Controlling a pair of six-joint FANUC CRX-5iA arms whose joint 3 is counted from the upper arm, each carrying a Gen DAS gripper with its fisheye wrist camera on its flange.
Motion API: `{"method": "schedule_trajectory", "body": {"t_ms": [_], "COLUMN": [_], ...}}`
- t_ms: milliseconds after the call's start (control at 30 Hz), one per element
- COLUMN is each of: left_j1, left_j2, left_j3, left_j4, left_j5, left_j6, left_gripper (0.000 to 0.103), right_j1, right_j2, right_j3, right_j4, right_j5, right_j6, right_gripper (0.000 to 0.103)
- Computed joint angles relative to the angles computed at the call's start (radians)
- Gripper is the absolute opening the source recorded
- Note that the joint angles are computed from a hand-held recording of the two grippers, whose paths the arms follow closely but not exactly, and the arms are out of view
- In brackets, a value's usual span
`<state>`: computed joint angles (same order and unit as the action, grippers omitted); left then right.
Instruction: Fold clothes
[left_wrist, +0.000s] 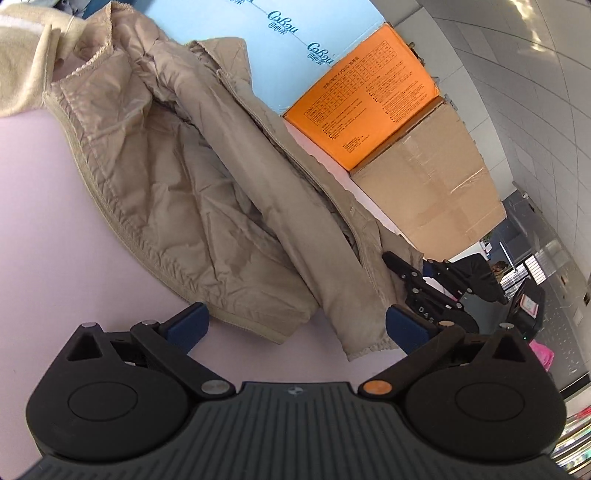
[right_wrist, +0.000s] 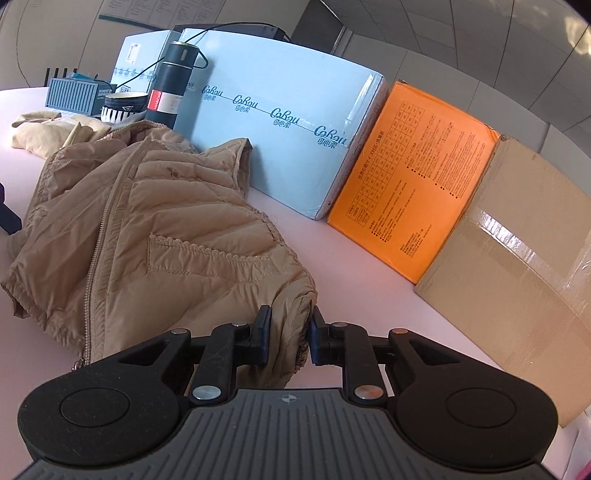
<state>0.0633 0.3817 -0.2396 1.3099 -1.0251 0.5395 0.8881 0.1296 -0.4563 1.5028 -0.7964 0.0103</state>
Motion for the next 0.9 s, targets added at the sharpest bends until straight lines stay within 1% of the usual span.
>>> {"method": "schedule_trajectory", "body": {"t_ms": [67,100,133,167,267,300,333,367,400,433,500,567,633,733,767,833,900], "left_j1": [0.004,-0.004,-0.019,-0.041,-0.118,-0.136,-0.152,-0.168,-0.172,-0.169,-0.171,-0.169,-0.168,-0.167,-0.165,-0.149,-0.133], "left_j2": [0.011,0.002,-0.012,-0.027,-0.062,-0.065,-0.066,-0.066,-0.063,-0.059,-0.064,-0.073,-0.093,-0.123,-0.135,-0.146,-0.154], "left_j3": [0.002,-0.012,-0.032,-0.052,-0.100,-0.108,-0.115,-0.121,-0.122,-0.121,-0.133,-0.144,-0.155,-0.172,-0.179,-0.183,-0.185], "left_j4": [0.004,0.022,0.052,0.085,0.203,0.237,0.273,0.311,0.328,0.339,0.395,0.443,0.483,0.552,0.584,0.622,0.654], "left_j5": [-0.043,-0.023,0.019,0.079,0.264,0.292,0.313,0.332,0.327,0.317,0.309,0.301,0.306,0.313,0.312,0.299,0.290], "left_j6": [0.037,0.030,0.008,-0.028,-0.173,-0.226,-0.279,-0.333,-0.363,-0.388,-0.457,-0.521,-0.577,-0.666,-0.698,-0.720,-0.737], "left_gripper": [0.103,0.103,0.103,0.103,0.102,0.100,0.088,0.060,0.044,0.024,0.020,0.019,0.019,0.016,0.016,0.016,0.016], "right_j1": [-0.006,-0.009,-0.011,-0.012,-0.013,-0.012,-0.012,-0.011,-0.011,-0.010,-0.004,0.015,0.047,0.085,0.098,0.125,0.171], "right_j2": [-0.003,-0.004,-0.002,0.000,0.003,0.003,0.002,0.000,-0.001,-0.002,0.001,0.015,0.048,0.077,0.074,0.067,0.031], "right_j3": [-0.010,-0.015,-0.016,-0.016,-0.019,-0.021,-0.025,-0.029,-0.032,-0.036,-0.036,-0.022,0.001,0.023,0.022,0.019,-0.011], "right_j4": [0.014,0.024,0.027,0.029,0.048,0.055,0.062,0.068,0.076,0.083,0.085,0.069,0.056,0.040,0.022,-0.013,-0.077], "right_j5": [0.008,0.012,0.014,0.016,0.013,0.010,0.007,0.004,0.001,-0.003,-0.016,-0.058,-0.151,-0.256,-0.286,-0.346,-0.435], "right_j6": [-0.021,-0.032,-0.036,-0.040,-0.061,-0.069,-0.076,-0.083,-0.091,-0.099,-0.097,-0.043,0.054,0.171,0.203,0.263,0.279], "right_gripper": [0.018,0.018,0.018,0.018,0.018,0.018,0.018,0.018,0.018,0.018,0.018,0.018,0.017,0.017,0.017,0.017,0.017]}}
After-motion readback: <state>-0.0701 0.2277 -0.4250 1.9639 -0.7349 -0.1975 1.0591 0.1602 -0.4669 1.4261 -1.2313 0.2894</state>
